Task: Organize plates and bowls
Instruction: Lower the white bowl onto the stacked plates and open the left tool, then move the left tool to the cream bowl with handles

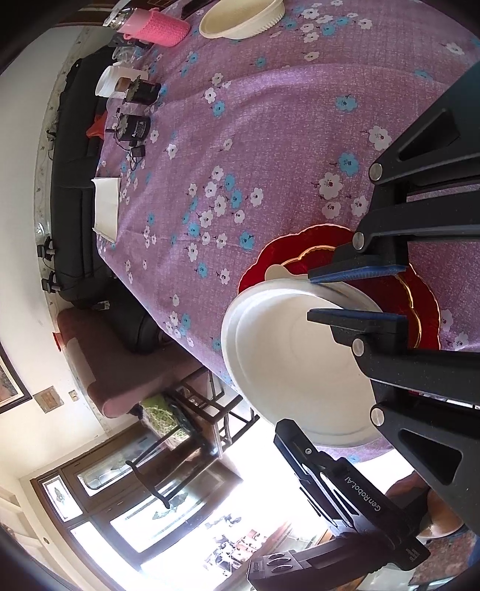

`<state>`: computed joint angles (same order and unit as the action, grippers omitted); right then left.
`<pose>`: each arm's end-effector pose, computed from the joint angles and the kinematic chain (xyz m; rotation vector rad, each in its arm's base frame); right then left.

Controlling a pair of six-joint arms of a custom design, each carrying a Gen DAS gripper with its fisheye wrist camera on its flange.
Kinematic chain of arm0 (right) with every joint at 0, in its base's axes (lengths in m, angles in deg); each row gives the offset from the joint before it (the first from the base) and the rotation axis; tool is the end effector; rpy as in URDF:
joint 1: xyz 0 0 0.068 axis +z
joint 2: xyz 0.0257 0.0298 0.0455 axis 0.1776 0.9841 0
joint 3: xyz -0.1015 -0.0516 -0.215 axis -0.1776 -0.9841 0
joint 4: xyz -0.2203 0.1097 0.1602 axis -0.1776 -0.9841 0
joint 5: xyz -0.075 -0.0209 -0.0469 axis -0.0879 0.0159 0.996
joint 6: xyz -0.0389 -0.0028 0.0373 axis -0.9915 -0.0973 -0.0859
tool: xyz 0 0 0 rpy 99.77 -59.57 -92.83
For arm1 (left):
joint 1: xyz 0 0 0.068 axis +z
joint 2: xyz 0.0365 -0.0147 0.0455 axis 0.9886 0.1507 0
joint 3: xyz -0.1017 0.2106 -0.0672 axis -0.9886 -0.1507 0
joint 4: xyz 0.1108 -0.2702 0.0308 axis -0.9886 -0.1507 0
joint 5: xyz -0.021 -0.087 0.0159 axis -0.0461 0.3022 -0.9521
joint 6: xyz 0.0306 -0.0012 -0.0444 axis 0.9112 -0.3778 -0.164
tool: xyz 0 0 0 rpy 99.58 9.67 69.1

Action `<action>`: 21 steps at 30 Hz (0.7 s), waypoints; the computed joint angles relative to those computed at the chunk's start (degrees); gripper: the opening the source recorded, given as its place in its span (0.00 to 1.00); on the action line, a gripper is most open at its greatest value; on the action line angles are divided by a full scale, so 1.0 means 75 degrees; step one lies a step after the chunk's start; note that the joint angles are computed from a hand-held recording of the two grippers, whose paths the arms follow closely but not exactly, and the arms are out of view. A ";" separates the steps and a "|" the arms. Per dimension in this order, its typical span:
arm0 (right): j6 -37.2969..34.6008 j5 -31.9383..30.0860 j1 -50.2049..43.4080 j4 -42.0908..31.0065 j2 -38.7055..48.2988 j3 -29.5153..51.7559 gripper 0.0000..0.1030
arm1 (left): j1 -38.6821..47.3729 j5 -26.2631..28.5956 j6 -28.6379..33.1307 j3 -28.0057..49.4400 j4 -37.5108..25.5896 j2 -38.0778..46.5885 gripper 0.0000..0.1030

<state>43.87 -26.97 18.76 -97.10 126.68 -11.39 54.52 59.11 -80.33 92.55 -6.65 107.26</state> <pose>0.2507 0.0446 0.2698 -0.0043 2.4629 0.3995 0.3472 -0.1765 0.2354 0.2444 2.2756 -0.4199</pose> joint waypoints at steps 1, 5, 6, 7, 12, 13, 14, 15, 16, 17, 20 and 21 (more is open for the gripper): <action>0.0000 -0.0051 -0.0048 -0.0001 -0.0006 -0.0016 0.16 | -0.0006 -0.0025 0.0005 -0.0003 0.0000 -0.0009 0.23; -0.0010 -0.0195 -0.0156 -0.0004 -0.0077 -0.0067 0.17 | 0.0007 -0.0024 -0.0057 -0.0023 0.0025 -0.0058 0.30; -0.0038 -0.0258 -0.0175 0.0022 -0.0108 -0.0090 0.17 | 0.0005 -0.0039 -0.0067 -0.0051 0.0041 -0.0090 0.30; -0.0075 -0.0282 -0.0171 0.0023 -0.0119 -0.0090 0.18 | 0.0001 -0.0044 -0.0082 -0.0077 0.0059 -0.0122 0.31; -0.0157 -0.0368 -0.0311 -0.0029 -0.0337 -0.0156 0.19 | -0.0043 -0.0117 -0.0119 -0.0116 0.0138 -0.0234 0.31; -0.0174 -0.0399 -0.0385 -0.0031 -0.0479 -0.0197 0.19 | -0.0057 -0.0143 -0.0120 -0.0127 0.0164 -0.0263 0.32; -0.0199 -0.0393 -0.0425 -0.0052 -0.0602 -0.0228 0.19 | -0.0070 -0.0156 -0.0134 -0.0140 0.0190 -0.0291 0.33; -0.0241 -0.0385 -0.0468 -0.0089 -0.0719 -0.0244 0.19 | -0.0092 -0.0172 -0.0147 -0.0171 0.0230 -0.0327 0.34; -0.0261 -0.0395 -0.0523 -0.0110 -0.0810 -0.0250 0.19 | -0.0126 -0.0211 -0.0146 -0.0159 0.0248 -0.0331 0.35; -0.0263 -0.0401 -0.0583 -0.0126 -0.0915 -0.0264 0.19 | -0.0168 -0.0270 -0.0140 -0.0176 0.0278 -0.0361 0.36; -0.0358 -0.0390 -0.0795 -0.0182 -0.1209 -0.0347 0.23 | -0.0263 -0.0314 -0.0101 -0.0244 0.0409 -0.0462 0.40; -0.0383 -0.0436 -0.0914 -0.0182 -0.1273 -0.0376 0.24 | -0.0342 -0.0387 -0.0065 -0.0277 0.0469 -0.0517 0.40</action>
